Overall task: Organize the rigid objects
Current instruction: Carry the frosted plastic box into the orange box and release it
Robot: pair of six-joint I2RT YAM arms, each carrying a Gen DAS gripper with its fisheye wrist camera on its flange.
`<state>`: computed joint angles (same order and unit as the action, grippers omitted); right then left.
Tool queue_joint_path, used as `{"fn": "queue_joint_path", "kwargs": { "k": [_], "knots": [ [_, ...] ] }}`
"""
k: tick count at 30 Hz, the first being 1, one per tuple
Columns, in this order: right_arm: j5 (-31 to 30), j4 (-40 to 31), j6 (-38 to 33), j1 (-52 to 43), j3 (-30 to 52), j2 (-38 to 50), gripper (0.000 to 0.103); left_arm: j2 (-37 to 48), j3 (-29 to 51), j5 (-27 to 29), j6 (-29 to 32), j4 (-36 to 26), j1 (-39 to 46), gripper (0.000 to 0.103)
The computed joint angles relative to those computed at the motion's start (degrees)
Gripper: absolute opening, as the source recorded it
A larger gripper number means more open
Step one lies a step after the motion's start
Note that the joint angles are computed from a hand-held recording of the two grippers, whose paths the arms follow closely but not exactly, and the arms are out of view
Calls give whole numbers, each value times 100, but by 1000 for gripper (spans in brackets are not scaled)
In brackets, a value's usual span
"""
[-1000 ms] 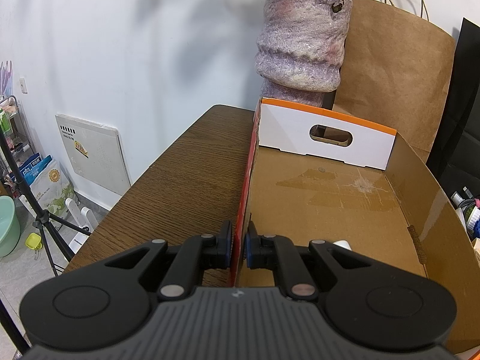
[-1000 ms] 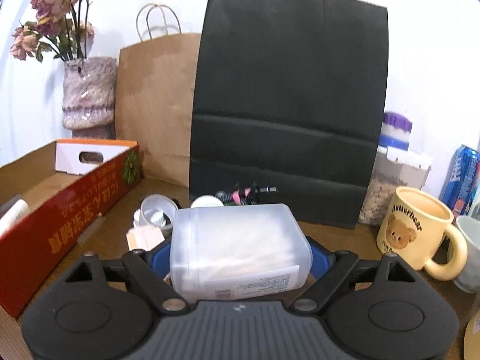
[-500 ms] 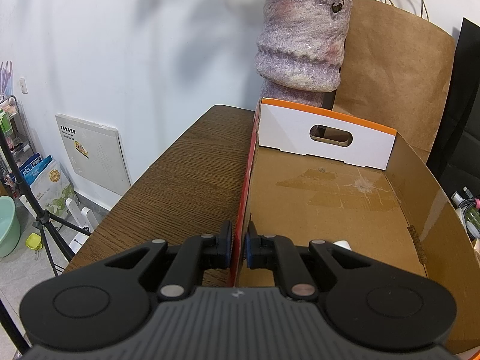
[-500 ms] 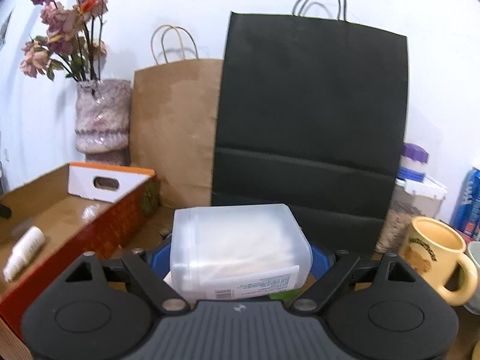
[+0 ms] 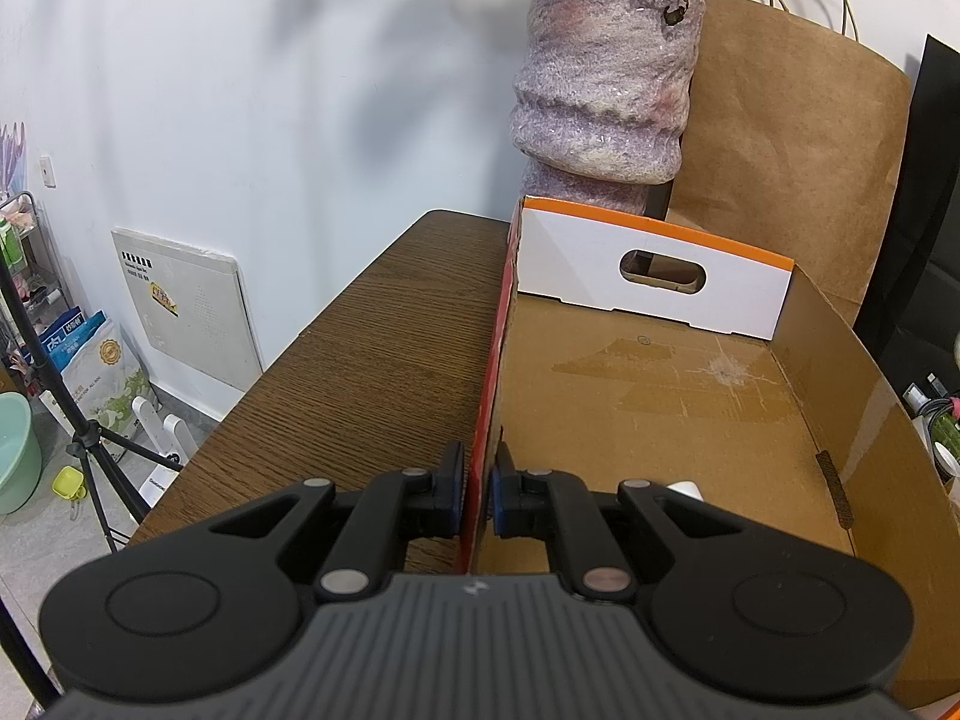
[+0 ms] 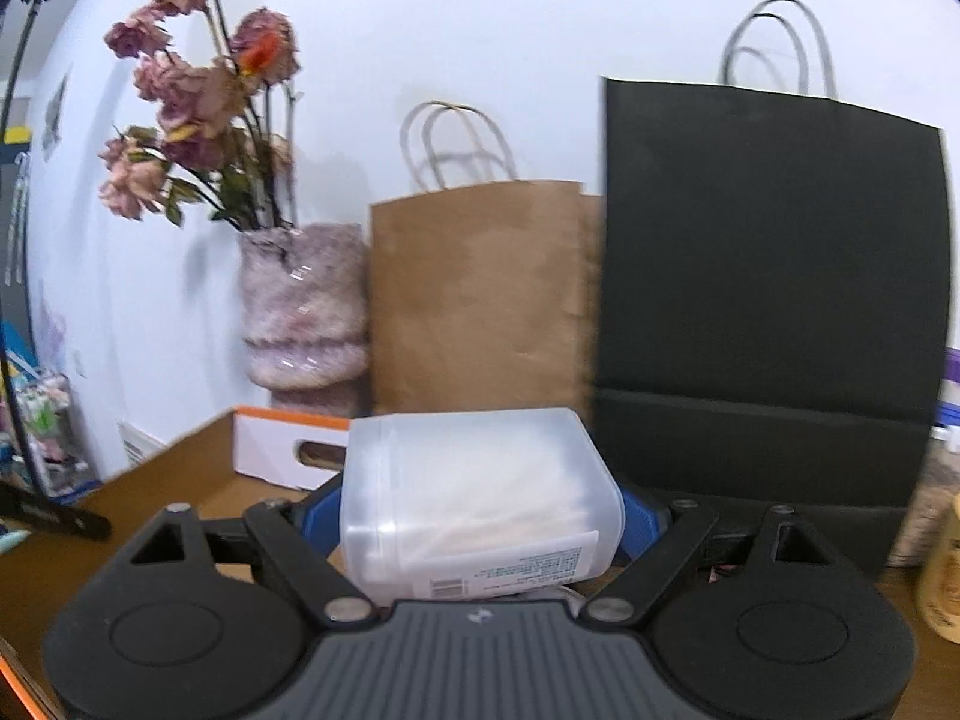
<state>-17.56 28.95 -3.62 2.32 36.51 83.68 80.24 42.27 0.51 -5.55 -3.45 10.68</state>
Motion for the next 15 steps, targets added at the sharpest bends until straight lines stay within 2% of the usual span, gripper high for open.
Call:
{"fn": "queue_joint_path", "kwargs": {
  "k": [10,15],
  "knots": [
    [411,-249,227,1084,652,455,86,3,5,-2,11,3,4,10],
    [615,-764,86,1538,1060,588,86,24,17,0,28,20,16,10]
  ]
}}
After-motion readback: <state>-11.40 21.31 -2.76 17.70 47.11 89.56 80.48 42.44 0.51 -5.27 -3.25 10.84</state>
